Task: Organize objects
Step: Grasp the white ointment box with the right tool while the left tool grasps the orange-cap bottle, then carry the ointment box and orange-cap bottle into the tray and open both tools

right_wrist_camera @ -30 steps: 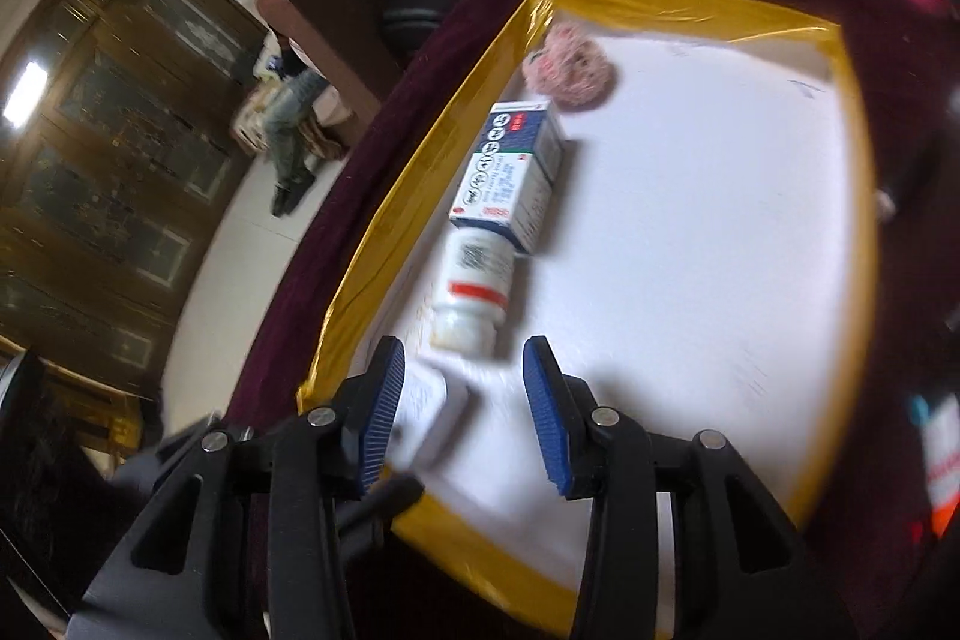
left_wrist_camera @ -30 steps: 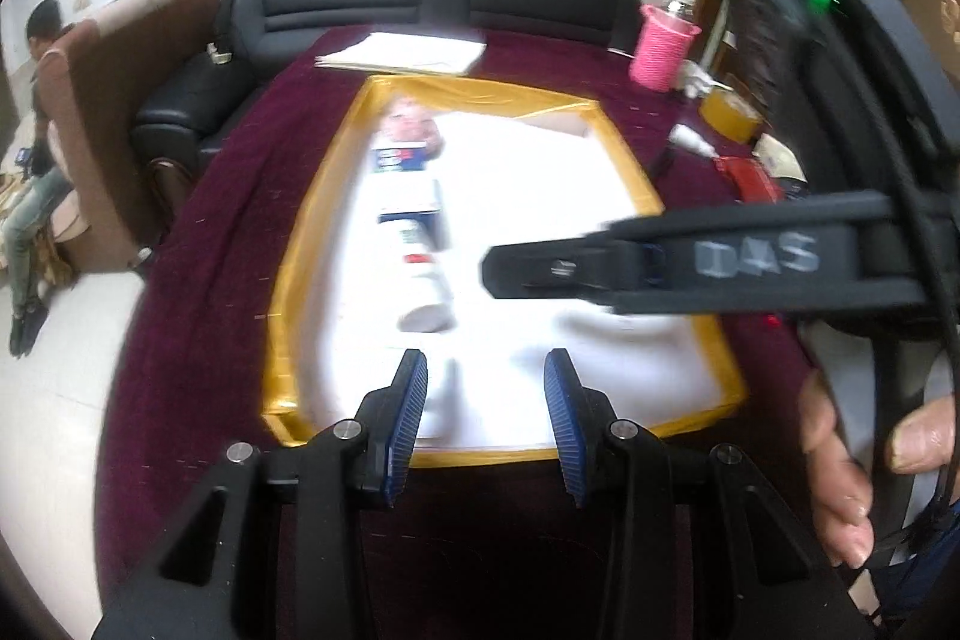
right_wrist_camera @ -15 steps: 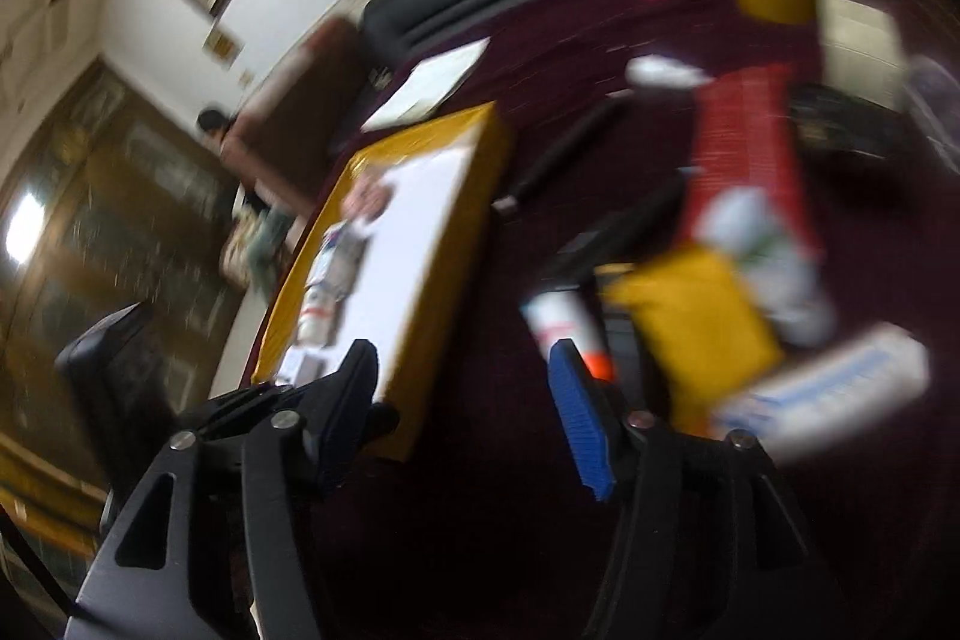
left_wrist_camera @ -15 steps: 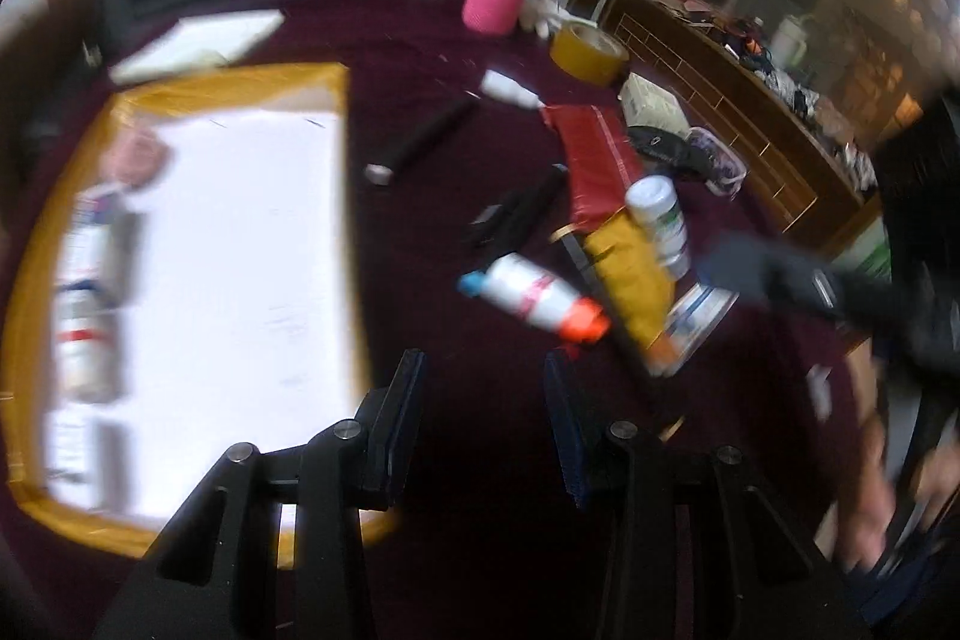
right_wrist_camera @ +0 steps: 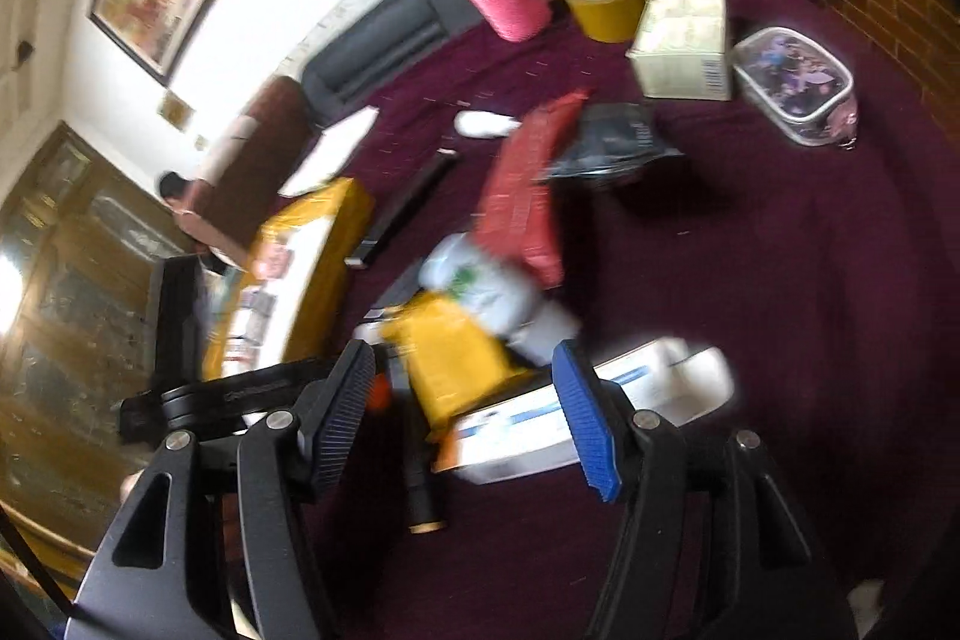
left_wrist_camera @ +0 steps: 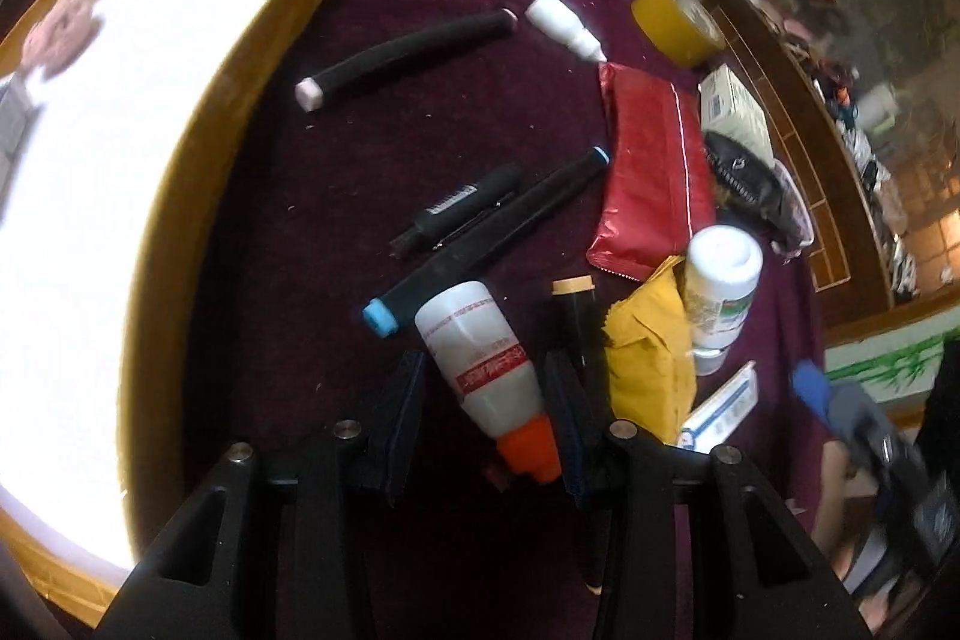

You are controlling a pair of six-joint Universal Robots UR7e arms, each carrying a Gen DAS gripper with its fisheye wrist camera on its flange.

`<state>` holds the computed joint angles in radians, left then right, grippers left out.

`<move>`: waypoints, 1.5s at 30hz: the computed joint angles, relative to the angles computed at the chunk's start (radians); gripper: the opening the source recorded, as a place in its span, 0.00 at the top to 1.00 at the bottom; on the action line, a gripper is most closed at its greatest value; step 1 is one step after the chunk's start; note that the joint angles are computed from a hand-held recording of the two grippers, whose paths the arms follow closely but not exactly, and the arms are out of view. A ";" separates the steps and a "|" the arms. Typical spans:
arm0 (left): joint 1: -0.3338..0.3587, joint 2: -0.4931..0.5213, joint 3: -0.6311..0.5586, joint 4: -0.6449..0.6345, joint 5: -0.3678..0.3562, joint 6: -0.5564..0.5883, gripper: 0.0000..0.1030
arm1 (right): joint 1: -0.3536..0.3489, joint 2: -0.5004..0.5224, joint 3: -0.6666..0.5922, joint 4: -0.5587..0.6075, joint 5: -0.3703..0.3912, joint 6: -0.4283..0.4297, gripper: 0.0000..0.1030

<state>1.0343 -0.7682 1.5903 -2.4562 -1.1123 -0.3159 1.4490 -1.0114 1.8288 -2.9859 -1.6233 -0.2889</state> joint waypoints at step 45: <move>-0.070 -0.213 0.265 -0.219 0.039 0.278 0.78 | 0.051 -0.137 0.271 -0.065 -0.164 -0.299 0.81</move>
